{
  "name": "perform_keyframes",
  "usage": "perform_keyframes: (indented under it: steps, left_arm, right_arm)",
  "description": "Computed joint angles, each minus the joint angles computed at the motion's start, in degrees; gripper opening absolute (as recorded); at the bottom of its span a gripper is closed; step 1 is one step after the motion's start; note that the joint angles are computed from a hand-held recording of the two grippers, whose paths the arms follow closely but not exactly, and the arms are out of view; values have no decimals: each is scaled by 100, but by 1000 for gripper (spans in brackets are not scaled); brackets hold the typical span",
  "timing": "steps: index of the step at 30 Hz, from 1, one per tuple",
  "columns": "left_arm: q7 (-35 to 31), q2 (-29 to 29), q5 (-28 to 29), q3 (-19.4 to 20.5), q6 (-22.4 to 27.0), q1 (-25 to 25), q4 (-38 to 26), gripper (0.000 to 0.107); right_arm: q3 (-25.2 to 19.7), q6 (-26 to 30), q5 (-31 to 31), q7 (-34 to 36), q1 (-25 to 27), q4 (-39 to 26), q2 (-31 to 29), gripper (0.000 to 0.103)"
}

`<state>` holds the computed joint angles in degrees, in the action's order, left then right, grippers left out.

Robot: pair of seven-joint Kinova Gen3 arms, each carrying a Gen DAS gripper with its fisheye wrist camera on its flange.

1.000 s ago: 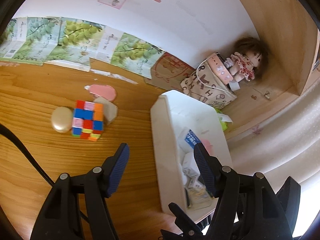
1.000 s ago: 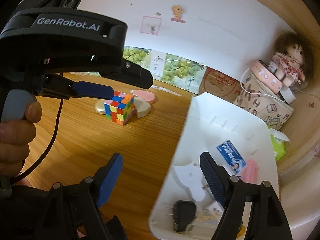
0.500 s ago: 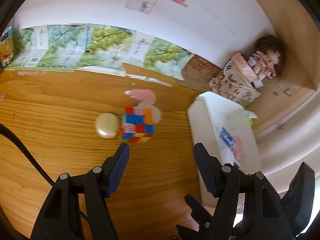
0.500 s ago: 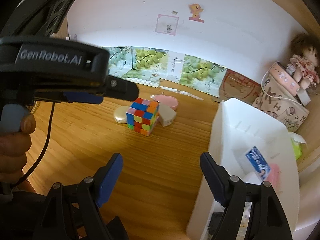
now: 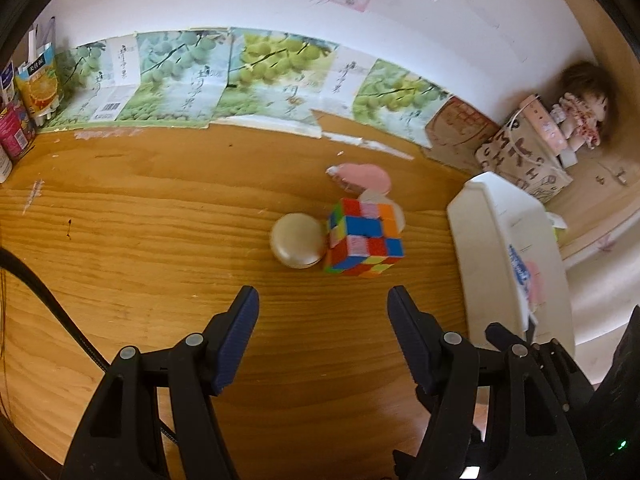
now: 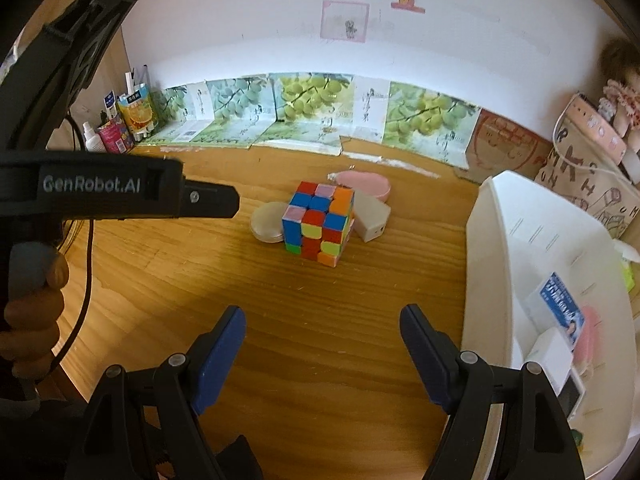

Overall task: Organize rigid objects
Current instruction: 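Withdraw both tools from the tray toward the Rubik's cube and compact, then grasp the beige round compact with the left tool while the right tool grasps the Rubik's cube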

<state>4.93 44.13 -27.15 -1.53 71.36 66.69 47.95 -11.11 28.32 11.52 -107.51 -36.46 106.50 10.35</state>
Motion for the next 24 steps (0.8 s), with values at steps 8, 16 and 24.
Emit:
perform_keyframes:
  steps: [8, 16, 24]
  left_arm:
    - [-217, 38, 261, 146, -29, -157, 126, 70]
    - [-526, 116, 568, 242, -19, -340, 123, 70]
    - [-1024, 204, 761, 291, 48, -549, 72, 71]
  right_arm:
    - [-63, 434, -396, 133, 60, -243, 221, 80]
    - [-65, 697, -816, 293, 197, -465, 401, 80]
    - [-64, 796, -1424, 385, 503, -732, 662, 80]
